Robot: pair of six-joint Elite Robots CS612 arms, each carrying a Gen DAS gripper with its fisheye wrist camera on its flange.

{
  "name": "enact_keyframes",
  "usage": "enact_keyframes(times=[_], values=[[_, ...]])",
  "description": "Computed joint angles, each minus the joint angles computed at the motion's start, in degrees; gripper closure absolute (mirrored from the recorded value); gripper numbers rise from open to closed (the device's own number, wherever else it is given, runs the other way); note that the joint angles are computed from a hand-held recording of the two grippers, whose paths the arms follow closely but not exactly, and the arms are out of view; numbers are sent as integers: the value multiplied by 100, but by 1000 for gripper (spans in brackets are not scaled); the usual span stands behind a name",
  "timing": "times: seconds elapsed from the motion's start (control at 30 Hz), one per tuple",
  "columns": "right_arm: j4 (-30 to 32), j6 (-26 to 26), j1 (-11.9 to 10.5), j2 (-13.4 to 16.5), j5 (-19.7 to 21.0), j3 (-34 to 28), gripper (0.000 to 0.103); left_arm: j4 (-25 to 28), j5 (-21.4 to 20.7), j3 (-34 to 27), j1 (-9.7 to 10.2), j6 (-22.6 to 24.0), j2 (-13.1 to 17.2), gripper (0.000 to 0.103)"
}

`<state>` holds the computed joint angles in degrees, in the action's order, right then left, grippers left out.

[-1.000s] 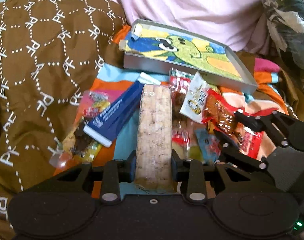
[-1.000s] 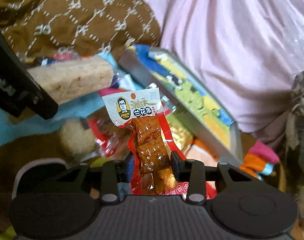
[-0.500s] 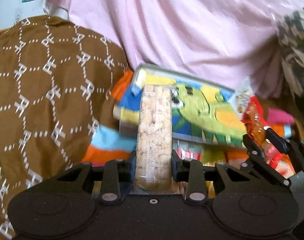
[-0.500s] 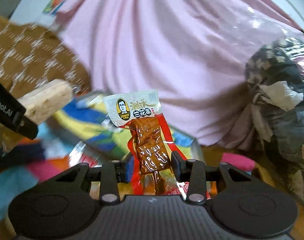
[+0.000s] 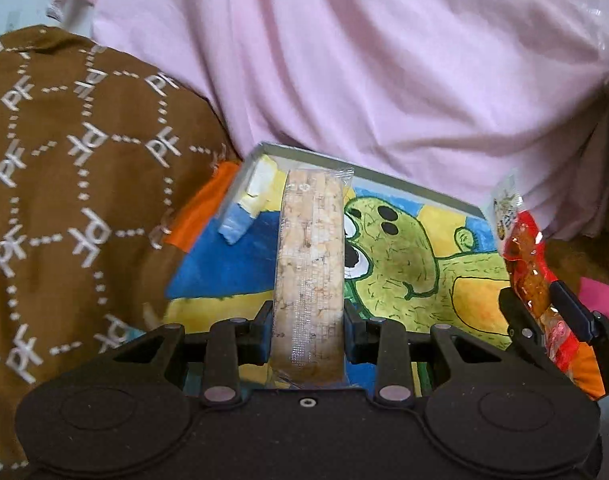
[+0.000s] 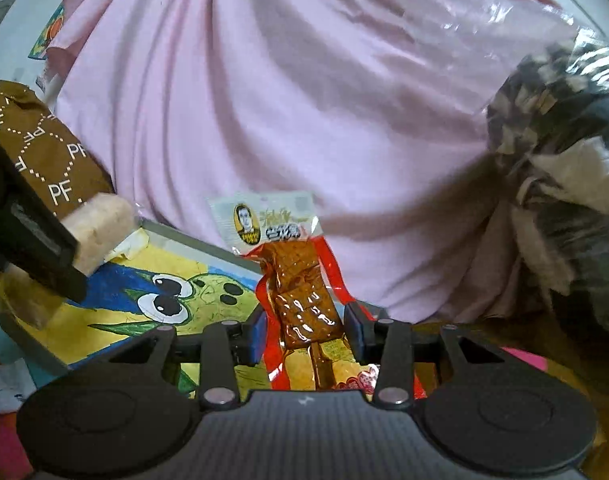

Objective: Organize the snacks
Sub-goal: 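Lift both held snacks and carry them over the metal tray, then open both tools to drop the snacks into the tray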

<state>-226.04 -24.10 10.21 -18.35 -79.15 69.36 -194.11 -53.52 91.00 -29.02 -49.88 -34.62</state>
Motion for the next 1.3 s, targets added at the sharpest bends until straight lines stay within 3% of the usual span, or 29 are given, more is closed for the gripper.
enact_keyframes(times=[0.37, 0.57, 0.63, 0.83, 1.03, 1.3], values=[[1057, 145, -42, -2, 234, -130, 58, 756, -322, -393, 160, -460, 203, 68], [1397, 167, -25, -43, 235, -83, 59, 1010, -179, -456, 144, -454, 211, 67], [1464, 218, -32, -55, 282, -76, 53, 1094, -153, -464, 142, -448, 196, 65], [1391, 559, -92, -133, 581, 42, 14, 808, -31, -302, 106, -464, 114, 44], [911, 1167, -163, -234, 873, 284, 1, 621, 410, -20, -22, -294, -62, 25], [19, 1795, -246, -411, 1037, 782, 0, 3, 1039, 499, -244, -102, -308, 6]])
